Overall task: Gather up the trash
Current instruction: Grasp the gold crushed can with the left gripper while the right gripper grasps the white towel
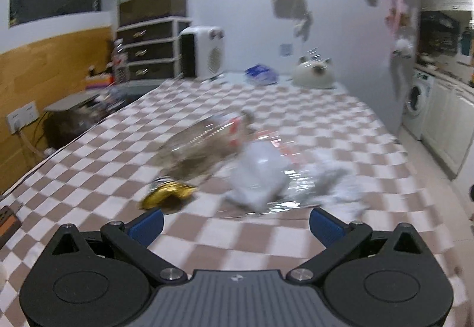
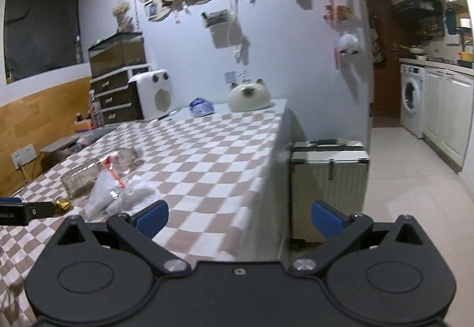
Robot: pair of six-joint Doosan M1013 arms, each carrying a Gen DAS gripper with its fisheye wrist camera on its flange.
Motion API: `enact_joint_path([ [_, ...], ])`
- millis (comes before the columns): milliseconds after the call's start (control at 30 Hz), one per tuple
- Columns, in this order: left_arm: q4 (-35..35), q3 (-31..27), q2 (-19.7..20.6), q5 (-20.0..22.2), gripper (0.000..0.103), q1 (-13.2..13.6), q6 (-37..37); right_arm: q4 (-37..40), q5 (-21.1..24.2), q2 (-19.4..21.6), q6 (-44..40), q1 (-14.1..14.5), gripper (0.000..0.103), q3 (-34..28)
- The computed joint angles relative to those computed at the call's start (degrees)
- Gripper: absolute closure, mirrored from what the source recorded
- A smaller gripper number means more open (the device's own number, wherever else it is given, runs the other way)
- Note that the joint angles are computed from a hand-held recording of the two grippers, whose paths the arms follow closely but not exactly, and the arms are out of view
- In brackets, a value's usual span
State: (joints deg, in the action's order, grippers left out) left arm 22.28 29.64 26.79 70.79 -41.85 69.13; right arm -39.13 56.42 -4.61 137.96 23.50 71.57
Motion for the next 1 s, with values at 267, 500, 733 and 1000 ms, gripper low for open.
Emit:
enact_joint_path([
  [267, -2.81, -5.34, 4.06, 4.02, 0.000, 5.12, -2.06, 7.01, -1.37, 5.30, -5.37, -0.72, 0.000, -5.16],
  [500, -5.69, -11.12, 8.23, 4.53, 0.000, 7.21, -4.73, 15.79, -0.94, 10.80, -9.03, -2.48, 0.000, -12.13],
  [733, -4.11, -12.55, 10.28, 4.86, 0.002, 7.13, -11.27, 20.72, 3.95, 16.58, -7.42, -3.48, 0.000, -18.60],
  [1000, -0.25, -10.86, 9.79, 2.96, 0.030, 6.54, -12.37, 23.32, 5.03, 19.32, -5.68, -3.68, 0.019, -20.12],
])
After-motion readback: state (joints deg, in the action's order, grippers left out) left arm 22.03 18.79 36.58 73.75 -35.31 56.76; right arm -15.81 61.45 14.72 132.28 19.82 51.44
